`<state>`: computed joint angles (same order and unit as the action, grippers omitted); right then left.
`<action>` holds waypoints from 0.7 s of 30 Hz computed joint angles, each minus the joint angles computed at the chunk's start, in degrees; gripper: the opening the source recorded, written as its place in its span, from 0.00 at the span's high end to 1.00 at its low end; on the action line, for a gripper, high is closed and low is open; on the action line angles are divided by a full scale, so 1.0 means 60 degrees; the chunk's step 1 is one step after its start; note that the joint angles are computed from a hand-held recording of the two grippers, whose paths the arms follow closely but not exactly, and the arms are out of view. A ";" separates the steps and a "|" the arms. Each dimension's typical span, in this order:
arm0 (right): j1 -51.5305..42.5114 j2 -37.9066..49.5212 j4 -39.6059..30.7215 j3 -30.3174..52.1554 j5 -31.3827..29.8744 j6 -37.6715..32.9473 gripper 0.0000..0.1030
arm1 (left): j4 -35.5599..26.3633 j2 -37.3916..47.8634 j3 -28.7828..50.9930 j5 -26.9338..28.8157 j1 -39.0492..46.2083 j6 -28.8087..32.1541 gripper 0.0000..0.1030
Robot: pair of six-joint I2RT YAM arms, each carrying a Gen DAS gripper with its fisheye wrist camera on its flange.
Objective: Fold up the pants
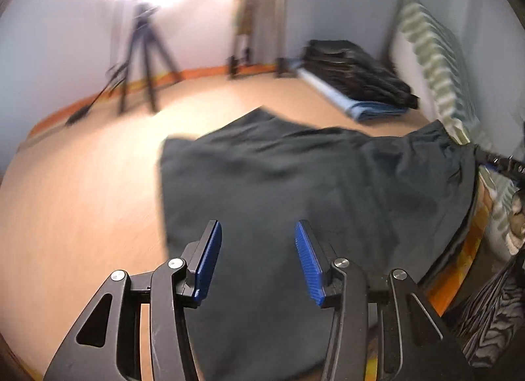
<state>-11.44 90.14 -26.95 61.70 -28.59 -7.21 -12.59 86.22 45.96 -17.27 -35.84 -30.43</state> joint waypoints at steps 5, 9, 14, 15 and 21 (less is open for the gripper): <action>0.0923 -0.0752 0.0579 0.0059 0.1202 0.0429 0.32 | 0.0137 -0.0654 -0.1318 0.0230 0.0055 -0.0924 0.55; 0.1826 -0.1013 0.0549 0.0487 0.1959 0.0445 0.32 | 0.0242 -0.0711 -0.1876 0.0578 0.0016 -0.1339 0.55; 0.3034 -0.0177 -0.0617 0.2127 0.1205 0.0446 0.32 | 0.0155 -0.1126 -0.2166 0.0254 -0.0313 -0.1473 0.55; 0.3302 -0.0012 -0.0716 0.2337 0.1180 0.0435 0.32 | 0.0180 -0.1204 -0.2227 0.0245 -0.0321 -0.1488 0.55; 0.5095 0.1528 -0.1098 0.3796 0.1457 0.0406 0.32 | 0.0153 -0.1473 -0.2412 0.0157 -0.0407 -0.1492 0.55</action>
